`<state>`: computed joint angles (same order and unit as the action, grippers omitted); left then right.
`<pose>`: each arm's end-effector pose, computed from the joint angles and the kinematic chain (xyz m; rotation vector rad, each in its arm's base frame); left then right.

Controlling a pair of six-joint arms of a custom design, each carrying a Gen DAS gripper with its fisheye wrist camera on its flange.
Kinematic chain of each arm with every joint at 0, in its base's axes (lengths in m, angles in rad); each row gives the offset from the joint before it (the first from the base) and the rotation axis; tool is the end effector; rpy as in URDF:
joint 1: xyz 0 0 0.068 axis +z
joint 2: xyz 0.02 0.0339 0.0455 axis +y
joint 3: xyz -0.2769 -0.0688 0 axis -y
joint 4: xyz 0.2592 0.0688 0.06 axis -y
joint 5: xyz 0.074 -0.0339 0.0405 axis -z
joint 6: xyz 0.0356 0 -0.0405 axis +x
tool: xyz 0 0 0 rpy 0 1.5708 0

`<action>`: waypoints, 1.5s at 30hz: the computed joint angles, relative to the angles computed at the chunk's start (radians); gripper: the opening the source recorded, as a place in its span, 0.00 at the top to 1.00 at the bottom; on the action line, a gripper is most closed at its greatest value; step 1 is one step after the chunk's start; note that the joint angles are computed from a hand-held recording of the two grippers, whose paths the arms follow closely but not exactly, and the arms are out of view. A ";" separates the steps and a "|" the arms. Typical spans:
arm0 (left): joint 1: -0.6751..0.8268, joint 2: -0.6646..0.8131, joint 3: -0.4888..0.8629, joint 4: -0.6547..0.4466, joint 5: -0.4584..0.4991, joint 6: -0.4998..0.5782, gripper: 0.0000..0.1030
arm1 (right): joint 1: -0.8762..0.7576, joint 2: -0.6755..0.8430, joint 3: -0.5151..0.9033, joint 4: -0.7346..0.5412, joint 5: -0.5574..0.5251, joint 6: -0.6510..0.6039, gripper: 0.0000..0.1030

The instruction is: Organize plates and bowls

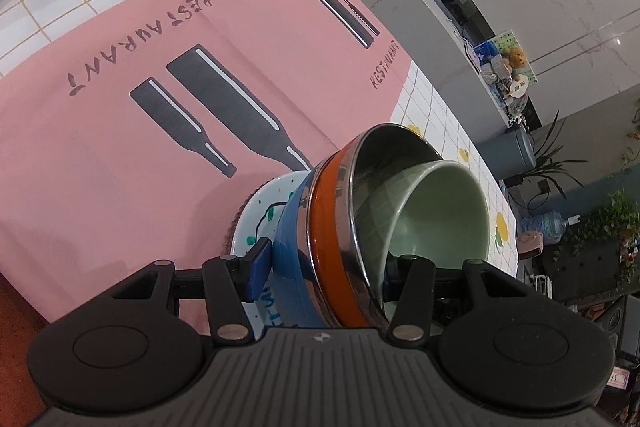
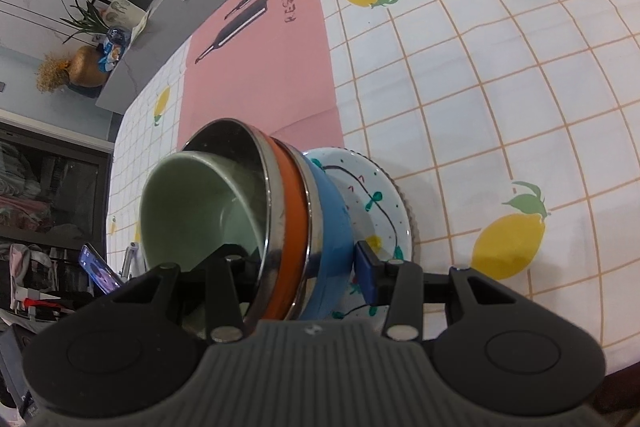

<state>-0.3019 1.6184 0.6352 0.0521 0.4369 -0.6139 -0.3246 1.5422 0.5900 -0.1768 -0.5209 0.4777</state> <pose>0.2726 -0.1007 0.1224 -0.2161 2.6106 -0.9027 0.2484 -0.0649 0.1191 0.8878 2.4987 0.7488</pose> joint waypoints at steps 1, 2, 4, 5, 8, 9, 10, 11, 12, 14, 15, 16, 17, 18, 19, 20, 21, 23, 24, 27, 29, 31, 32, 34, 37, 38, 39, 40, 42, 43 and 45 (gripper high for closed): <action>-0.002 0.001 0.005 -0.010 -0.001 0.003 0.44 | 0.001 0.005 0.000 0.007 -0.001 0.001 0.59; -0.005 0.002 0.011 -0.024 -0.003 0.008 0.44 | -0.001 0.006 0.000 0.007 -0.003 -0.003 0.59; -0.006 0.007 0.024 -0.049 -0.008 0.021 0.45 | -0.006 0.014 0.006 -0.005 -0.006 -0.011 0.59; -0.008 0.008 0.029 -0.061 -0.014 0.024 0.45 | -0.005 0.017 0.009 -0.013 -0.004 -0.014 0.58; -0.011 0.012 0.047 -0.088 -0.020 0.030 0.45 | -0.006 0.031 0.015 -0.016 -0.007 -0.013 0.58; -0.010 0.014 0.050 -0.092 -0.018 0.033 0.45 | -0.006 0.034 0.020 -0.021 -0.005 -0.015 0.58; -0.008 0.016 0.052 -0.095 -0.015 0.034 0.45 | -0.004 0.036 0.025 -0.027 -0.002 -0.017 0.58; -0.006 0.015 0.051 -0.095 -0.013 0.034 0.45 | -0.004 0.036 0.029 -0.034 -0.001 -0.021 0.57; -0.003 0.018 0.052 -0.093 -0.011 0.037 0.45 | -0.003 0.033 0.030 -0.039 0.000 -0.023 0.56; -0.001 0.014 0.050 -0.087 -0.012 0.040 0.44 | -0.003 0.031 0.031 -0.041 -0.004 -0.026 0.53; 0.000 0.011 0.048 -0.081 -0.014 0.041 0.44 | -0.005 0.030 0.033 -0.043 -0.007 -0.027 0.51; -0.001 0.007 0.049 -0.083 -0.022 0.047 0.43 | -0.006 0.026 0.033 -0.045 -0.011 -0.029 0.51; -0.005 0.000 0.048 -0.087 -0.033 0.054 0.41 | -0.007 0.025 0.035 -0.049 -0.011 -0.032 0.51; -0.009 -0.007 0.050 -0.092 -0.044 0.061 0.40 | -0.006 0.022 0.036 -0.052 -0.009 -0.037 0.51; -0.013 -0.016 0.050 -0.098 -0.053 0.067 0.36 | -0.006 0.017 0.035 -0.053 -0.005 -0.040 0.51; -0.017 -0.021 0.052 -0.105 -0.061 0.073 0.35 | -0.004 0.010 0.033 -0.051 -0.001 -0.044 0.50; -0.020 -0.027 0.055 -0.114 -0.067 0.081 0.34 | -0.003 0.003 0.031 -0.051 0.002 -0.048 0.49; -0.026 -0.040 0.057 -0.125 -0.085 0.095 0.30 | -0.005 -0.016 0.024 -0.046 0.001 -0.056 0.45; -0.029 -0.048 0.056 -0.127 -0.095 0.099 0.30 | -0.006 -0.028 0.022 -0.046 0.001 -0.061 0.44; -0.022 -0.074 0.042 -0.114 -0.095 0.100 0.29 | -0.005 -0.073 0.015 -0.052 0.018 -0.081 0.34; -0.015 -0.097 0.030 -0.100 -0.101 0.103 0.29 | -0.007 -0.109 0.007 -0.054 0.038 -0.093 0.33; -0.026 -0.133 0.023 -0.102 -0.145 0.124 0.28 | -0.014 -0.143 0.000 -0.060 0.057 -0.103 0.31; -0.034 -0.152 0.021 -0.108 -0.169 0.141 0.28 | -0.019 -0.160 -0.003 -0.065 0.063 -0.110 0.31; -0.055 -0.198 0.018 -0.123 -0.214 0.174 0.28 | -0.028 -0.198 -0.008 -0.077 0.077 -0.125 0.30; -0.088 -0.274 0.008 -0.133 -0.280 0.228 0.28 | -0.041 -0.273 -0.012 -0.104 0.110 -0.156 0.30; -0.100 -0.300 0.002 -0.132 -0.302 0.248 0.27 | -0.042 -0.303 -0.013 -0.117 0.126 -0.167 0.30; -0.116 -0.328 -0.003 -0.134 -0.327 0.268 0.27 | -0.044 -0.335 -0.014 -0.129 0.142 -0.181 0.30; -0.134 -0.356 -0.008 -0.135 -0.353 0.289 0.26 | -0.046 -0.370 -0.015 -0.142 0.157 -0.195 0.29; -0.182 -0.401 -0.011 -0.136 -0.411 0.329 0.25 | -0.049 -0.439 -0.013 -0.172 0.191 -0.223 0.28; -0.204 -0.423 -0.012 -0.139 -0.437 0.351 0.25 | -0.054 -0.475 -0.014 -0.185 0.203 -0.239 0.27; -0.245 -0.465 -0.019 -0.140 -0.478 0.380 0.24 | -0.069 -0.549 -0.014 -0.215 0.223 -0.271 0.26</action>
<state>-0.5472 1.1537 0.6167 -0.0882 -0.0412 -0.2338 -0.3940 0.9935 0.5759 -0.3914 -0.2983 0.2065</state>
